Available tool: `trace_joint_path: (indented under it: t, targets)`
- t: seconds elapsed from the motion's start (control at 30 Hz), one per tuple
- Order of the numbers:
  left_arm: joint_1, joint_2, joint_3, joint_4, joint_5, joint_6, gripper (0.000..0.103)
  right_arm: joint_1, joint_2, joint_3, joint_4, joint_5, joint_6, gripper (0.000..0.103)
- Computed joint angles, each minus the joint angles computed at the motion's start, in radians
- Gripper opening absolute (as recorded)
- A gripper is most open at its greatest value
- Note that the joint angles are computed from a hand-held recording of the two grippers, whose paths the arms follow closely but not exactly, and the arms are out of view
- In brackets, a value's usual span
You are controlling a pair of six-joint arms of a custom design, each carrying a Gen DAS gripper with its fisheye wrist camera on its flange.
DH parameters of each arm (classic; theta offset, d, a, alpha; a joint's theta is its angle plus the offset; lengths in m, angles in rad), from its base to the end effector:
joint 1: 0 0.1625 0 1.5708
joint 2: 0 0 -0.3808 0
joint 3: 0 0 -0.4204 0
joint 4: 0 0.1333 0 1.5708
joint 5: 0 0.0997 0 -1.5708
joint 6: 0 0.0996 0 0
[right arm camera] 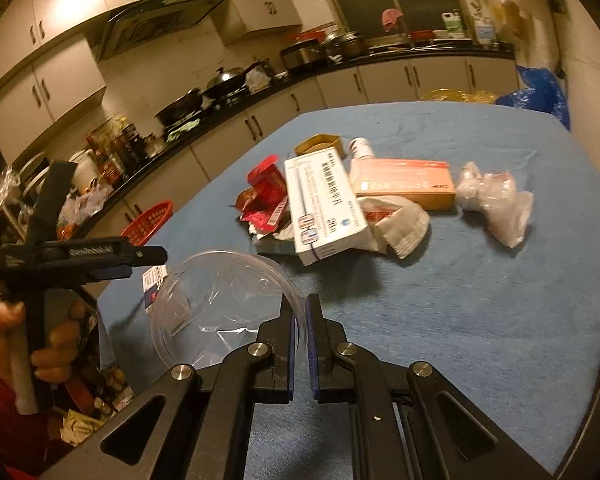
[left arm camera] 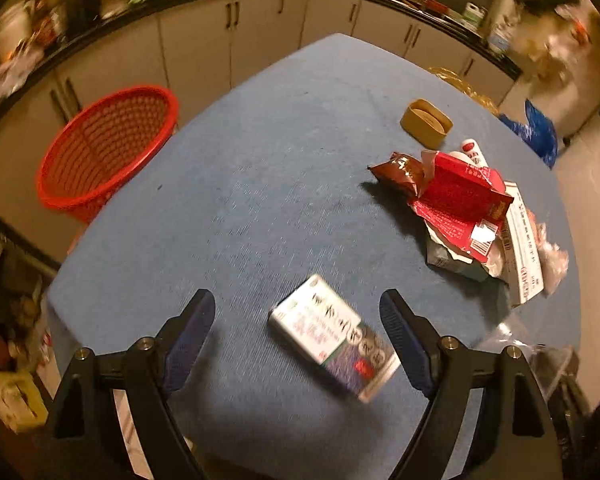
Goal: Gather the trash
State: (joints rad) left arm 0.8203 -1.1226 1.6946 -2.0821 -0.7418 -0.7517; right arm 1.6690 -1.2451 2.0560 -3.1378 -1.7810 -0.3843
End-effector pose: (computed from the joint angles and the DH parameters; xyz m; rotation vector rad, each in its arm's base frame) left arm -0.2675 -0.5900 0.2049 0.0308 2.4128 -0.6709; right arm 0.1660 -0.5371 0.2161 0.5267 -2.6067 1.0045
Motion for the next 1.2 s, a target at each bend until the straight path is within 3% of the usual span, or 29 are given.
trace_joint_path:
  t: [0.23,0.47,0.7,0.8,0.9,1.2]
  targets:
    - [0.011,0.002,0.002,0.056,-0.036,-0.064,0.083,0.005,0.004,0.021,-0.090,0.011,0.013,0.006]
    - [0.032,0.013,0.022,-0.063,-0.105,0.025,0.083,0.059,0.006,0.029,-0.163,-0.084,0.053,0.006]
    - [0.070,0.027,0.027,-0.176,-0.187,0.235,0.083,0.139,0.065,-0.008,-0.218,-0.240,0.100,0.006]
    - [0.088,0.042,0.006,-0.200,-0.228,0.337,0.083,0.165,0.092,-0.033,-0.244,-0.270,0.121,0.006]
    - [0.102,0.048,-0.003,-0.224,-0.266,0.464,0.078,0.214,0.157,-0.105,-0.269,-0.370,0.131,0.006]
    - [0.134,0.047,0.049,-0.420,-0.364,0.765,0.083,0.313,0.349,-0.378,-0.221,-0.581,0.159,0.006]
